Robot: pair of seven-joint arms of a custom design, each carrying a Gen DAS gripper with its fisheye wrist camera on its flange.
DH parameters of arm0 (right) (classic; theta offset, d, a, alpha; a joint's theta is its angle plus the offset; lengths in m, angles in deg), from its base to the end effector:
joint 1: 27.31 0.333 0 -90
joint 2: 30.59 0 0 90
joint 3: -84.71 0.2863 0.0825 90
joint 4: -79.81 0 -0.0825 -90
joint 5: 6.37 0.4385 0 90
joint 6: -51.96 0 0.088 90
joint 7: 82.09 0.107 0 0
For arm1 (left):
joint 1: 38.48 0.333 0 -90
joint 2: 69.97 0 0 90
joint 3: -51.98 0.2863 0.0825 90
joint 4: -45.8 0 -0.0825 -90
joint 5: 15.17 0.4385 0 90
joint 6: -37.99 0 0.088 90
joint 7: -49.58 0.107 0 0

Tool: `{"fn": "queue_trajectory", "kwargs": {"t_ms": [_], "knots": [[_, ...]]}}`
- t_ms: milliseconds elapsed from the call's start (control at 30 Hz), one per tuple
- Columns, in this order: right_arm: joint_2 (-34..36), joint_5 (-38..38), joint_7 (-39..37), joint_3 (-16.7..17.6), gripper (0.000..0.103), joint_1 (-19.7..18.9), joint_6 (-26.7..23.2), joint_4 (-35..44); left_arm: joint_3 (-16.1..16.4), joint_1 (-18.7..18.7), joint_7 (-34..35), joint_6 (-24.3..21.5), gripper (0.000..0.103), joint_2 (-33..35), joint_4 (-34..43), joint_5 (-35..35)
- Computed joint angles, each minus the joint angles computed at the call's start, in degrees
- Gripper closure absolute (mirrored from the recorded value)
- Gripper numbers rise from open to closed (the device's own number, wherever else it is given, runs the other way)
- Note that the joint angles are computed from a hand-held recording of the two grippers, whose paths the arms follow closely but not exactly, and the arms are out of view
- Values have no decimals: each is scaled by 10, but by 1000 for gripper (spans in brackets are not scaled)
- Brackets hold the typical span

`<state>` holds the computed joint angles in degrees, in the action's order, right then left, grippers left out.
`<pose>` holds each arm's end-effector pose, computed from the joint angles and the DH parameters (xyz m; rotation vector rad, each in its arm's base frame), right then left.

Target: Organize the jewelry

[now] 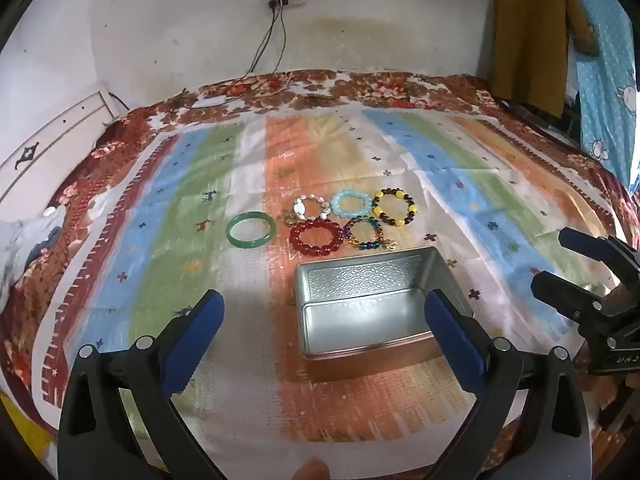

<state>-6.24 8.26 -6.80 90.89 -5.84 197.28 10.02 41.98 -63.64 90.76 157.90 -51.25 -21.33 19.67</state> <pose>0.6964 0.3392 0.6128 -1.9698 1.0805 -0.4182 0.6286 -0.3780 0.6624 -1.8471 1.6360 -0.7168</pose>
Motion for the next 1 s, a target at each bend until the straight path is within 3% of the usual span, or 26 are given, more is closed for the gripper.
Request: {"fn": "queue_trajectory", "kwargs": {"t_ms": [333, 767, 1000], "knots": [[2, 1, 2, -1, 4, -1, -7, 5, 4, -6, 9, 6, 5, 0, -5, 19], [14, -8, 16, -4, 4, 1, -22, 23, 5, -13, -3, -28, 5, 10, 16, 24], [13, -4, 5, -2, 4, -2, -28, 21, 4, -4, -16, -14, 5, -1, 2, 15]]}}
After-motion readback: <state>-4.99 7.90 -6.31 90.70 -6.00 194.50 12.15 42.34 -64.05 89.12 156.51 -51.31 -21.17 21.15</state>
